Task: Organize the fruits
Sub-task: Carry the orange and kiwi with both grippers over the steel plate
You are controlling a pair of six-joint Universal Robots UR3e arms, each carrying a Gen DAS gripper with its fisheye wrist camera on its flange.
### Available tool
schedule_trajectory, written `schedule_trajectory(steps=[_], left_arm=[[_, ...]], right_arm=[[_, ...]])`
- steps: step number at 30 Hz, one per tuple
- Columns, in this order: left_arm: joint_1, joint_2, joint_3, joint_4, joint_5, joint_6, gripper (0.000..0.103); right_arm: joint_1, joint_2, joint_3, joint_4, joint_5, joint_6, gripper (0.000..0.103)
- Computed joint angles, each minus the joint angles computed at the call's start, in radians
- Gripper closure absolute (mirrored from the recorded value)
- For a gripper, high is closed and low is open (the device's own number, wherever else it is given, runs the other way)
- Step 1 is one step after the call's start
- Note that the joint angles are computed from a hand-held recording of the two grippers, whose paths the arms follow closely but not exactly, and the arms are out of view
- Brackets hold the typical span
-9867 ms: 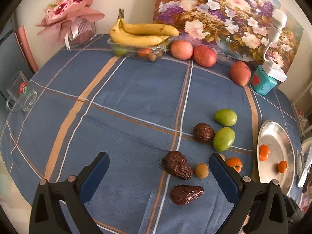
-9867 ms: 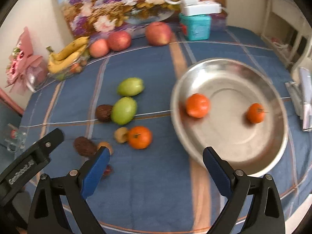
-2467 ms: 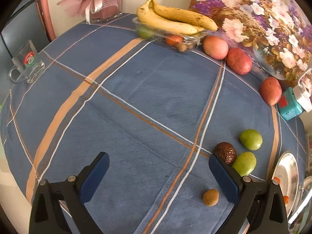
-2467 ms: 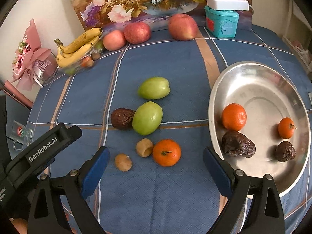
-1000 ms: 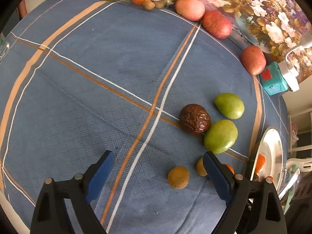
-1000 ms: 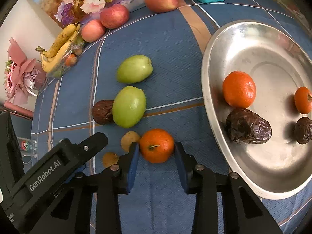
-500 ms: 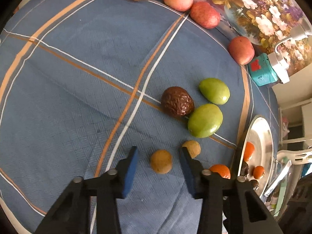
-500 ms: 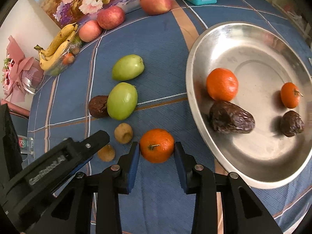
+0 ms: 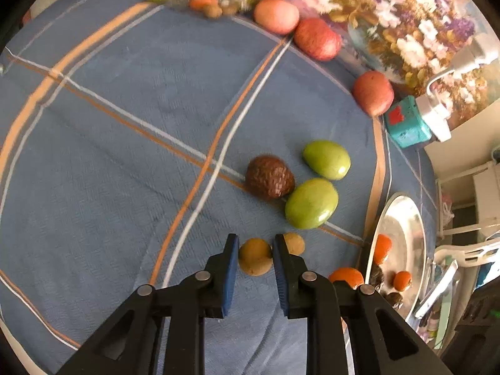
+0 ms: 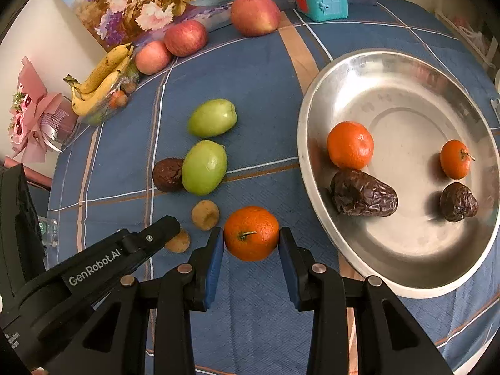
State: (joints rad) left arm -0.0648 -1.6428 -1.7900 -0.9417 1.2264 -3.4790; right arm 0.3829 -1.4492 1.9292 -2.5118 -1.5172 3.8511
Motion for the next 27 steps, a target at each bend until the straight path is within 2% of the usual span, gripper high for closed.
schedule_trajectory(steps=[12, 23, 27], left_arm=[[0.026, 0.103, -0.027, 0.057, -0.043, 0.029, 0.079], [-0.113, -0.012, 0.093, 0.111, -0.046, 0.029, 0.079], [-0.19, -0.103, 0.201, 0.129, -0.036, 0.035, 0.079]], right_arm=[[-0.04, -0.111, 0.066, -0.018, -0.043, 0.008, 0.066], [-0.219, -0.343, 0.268, 0.014, -0.098, 0.049, 0.066], [-0.275, -0.377, 0.304, 0.008, -0.107, 0.026, 0.066]])
